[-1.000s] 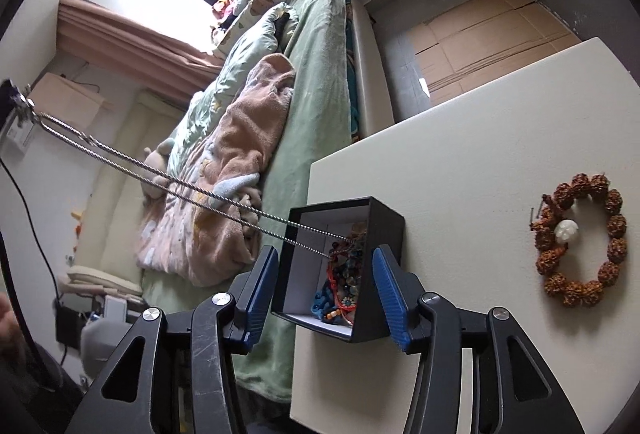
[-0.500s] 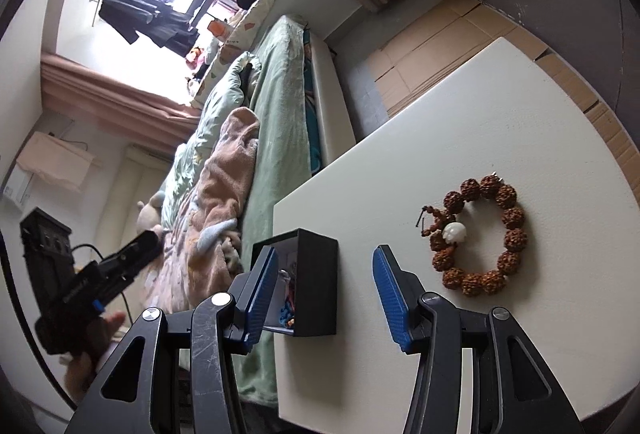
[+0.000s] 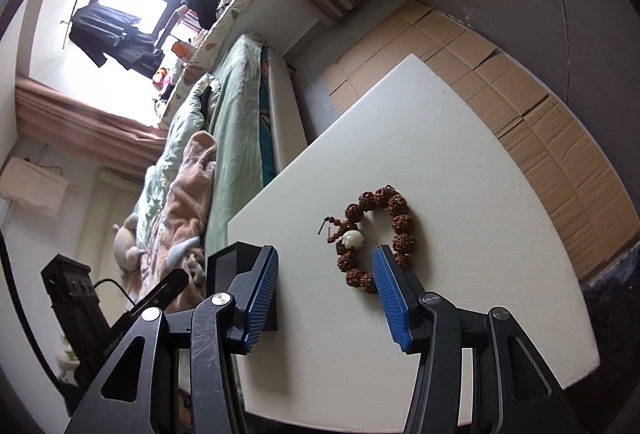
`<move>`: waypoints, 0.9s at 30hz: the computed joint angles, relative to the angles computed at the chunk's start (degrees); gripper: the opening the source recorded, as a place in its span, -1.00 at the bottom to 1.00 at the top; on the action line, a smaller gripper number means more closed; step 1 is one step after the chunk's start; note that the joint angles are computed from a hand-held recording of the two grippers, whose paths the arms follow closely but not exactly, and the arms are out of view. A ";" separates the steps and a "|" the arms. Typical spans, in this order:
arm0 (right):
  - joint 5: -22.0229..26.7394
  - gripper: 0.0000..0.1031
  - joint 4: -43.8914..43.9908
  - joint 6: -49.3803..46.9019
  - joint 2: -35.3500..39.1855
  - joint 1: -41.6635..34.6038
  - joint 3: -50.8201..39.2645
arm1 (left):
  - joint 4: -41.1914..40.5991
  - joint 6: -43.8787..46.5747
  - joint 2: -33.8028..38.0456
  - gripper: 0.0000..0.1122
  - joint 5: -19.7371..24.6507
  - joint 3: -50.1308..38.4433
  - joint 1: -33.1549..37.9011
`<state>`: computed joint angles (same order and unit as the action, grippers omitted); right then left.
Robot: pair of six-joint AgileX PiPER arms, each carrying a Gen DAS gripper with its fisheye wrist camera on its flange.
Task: Organize jewelry
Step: 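Withdraw both tools from the box toward the brown bead bracelet, then grasp the brown rudraksha bead bracelet with the left tool and lift it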
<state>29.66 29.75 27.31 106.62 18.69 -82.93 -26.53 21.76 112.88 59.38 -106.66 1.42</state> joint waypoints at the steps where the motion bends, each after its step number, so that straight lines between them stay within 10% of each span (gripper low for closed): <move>1: 0.36 -0.03 0.08 0.48 -0.11 -0.41 0.51 | 0.85 -0.63 0.08 0.45 -0.41 0.05 -1.17; 27: -2.22 -0.03 8.74 -2.59 -6.33 -6.94 11.57 | 19.46 -16.89 17.60 0.03 6.48 -13.98 -16.63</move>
